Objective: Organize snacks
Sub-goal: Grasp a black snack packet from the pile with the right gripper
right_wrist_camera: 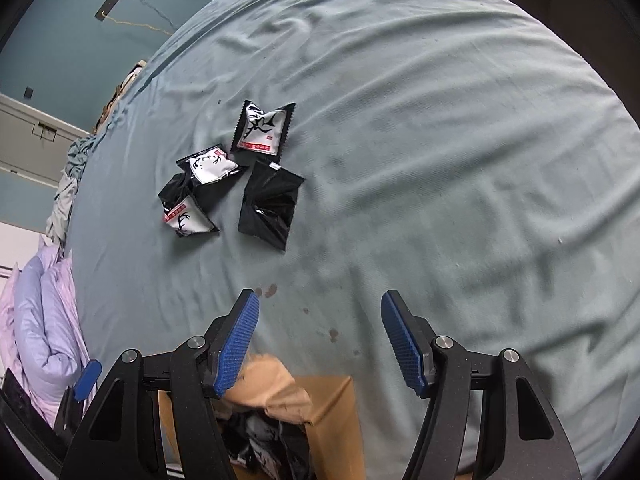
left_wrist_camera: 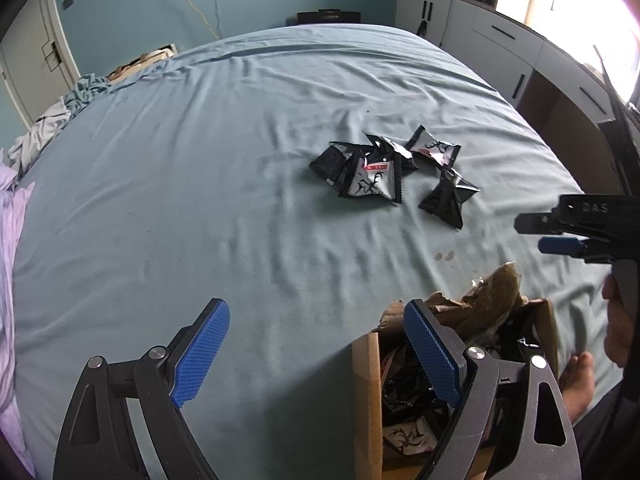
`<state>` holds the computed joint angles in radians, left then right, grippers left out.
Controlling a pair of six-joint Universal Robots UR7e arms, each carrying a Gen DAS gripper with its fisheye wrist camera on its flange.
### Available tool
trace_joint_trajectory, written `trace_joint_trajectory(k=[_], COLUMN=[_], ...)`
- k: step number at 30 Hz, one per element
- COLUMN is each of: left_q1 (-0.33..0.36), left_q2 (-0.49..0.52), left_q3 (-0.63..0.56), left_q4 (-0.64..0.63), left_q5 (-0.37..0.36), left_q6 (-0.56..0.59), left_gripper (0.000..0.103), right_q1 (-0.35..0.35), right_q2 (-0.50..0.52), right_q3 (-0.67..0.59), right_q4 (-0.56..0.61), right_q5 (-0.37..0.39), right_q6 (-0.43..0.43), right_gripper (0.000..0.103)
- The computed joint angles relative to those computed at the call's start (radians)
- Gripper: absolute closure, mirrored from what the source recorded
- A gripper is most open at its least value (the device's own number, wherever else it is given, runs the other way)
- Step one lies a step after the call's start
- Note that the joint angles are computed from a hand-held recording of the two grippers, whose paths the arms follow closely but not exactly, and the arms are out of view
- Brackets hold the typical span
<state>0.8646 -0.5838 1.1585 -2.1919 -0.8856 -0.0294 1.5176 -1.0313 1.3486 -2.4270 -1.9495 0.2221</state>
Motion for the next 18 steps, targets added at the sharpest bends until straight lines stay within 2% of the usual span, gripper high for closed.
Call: trace_joint_trajectory(k=[12,16,18], left_q1=[0.016,0.026,0.029], left_q2=[0.049,0.052,0.054], left_q3=[-0.072,-0.087,-0.090], left_q4=[0.051,0.063,0.076], left_q5=[0.010,-0.018,-0.018], left_q6=[-0.013,-0.029,-0.033], left_gripper=[0.013,0.013,0.013], right_q1=[0.008,0.019,0.018], right_q2=[0.130,0.214,0.253], right_q3=[-0.176,-0.289,-0.347], right_q4=[0.066,0.101,0.129], right_q5=[0.008,-0.041,-0.056], right_q6=[-0.103,-0.152,-0.146], right_gripper=[0.040,0.040,0.040])
